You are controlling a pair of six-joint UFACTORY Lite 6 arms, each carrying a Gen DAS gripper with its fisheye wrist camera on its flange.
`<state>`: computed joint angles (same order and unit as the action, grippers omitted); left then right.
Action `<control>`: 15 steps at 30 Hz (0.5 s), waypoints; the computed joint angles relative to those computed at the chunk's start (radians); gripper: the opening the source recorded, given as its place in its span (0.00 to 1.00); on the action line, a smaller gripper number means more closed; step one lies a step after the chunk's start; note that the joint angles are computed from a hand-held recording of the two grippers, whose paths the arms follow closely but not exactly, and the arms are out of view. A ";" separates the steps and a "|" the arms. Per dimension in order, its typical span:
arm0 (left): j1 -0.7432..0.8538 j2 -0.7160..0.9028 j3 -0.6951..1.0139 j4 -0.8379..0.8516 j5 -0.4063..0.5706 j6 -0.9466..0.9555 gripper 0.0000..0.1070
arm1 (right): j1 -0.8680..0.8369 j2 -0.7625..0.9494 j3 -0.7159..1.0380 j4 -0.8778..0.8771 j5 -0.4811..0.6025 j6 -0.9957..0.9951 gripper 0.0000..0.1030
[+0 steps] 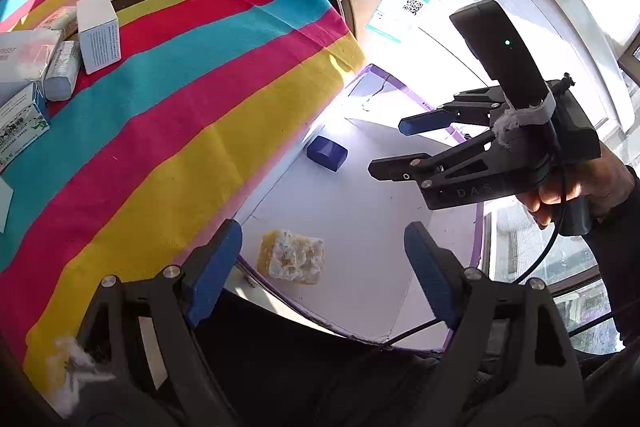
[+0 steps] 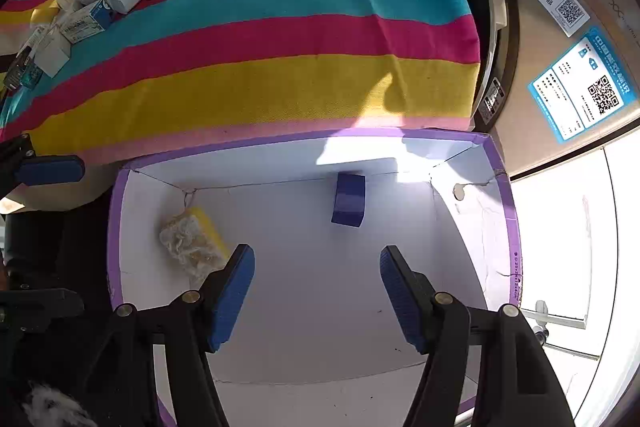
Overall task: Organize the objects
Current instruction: 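Carry the sponge and blue block to the white bin while both tools open to drop them, then move both tools back over the pile on the table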
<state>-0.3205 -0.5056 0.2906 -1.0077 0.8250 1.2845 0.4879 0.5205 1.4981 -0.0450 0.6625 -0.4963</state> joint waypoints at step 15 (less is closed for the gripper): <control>0.580 -0.053 -0.012 -0.117 0.203 0.363 0.80 | 0.154 0.040 0.183 0.190 0.031 -0.042 0.66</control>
<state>0.2597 -0.5587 0.2785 -1.1243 1.0281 1.6478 0.6418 0.5606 1.6810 0.1448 0.6930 -0.5381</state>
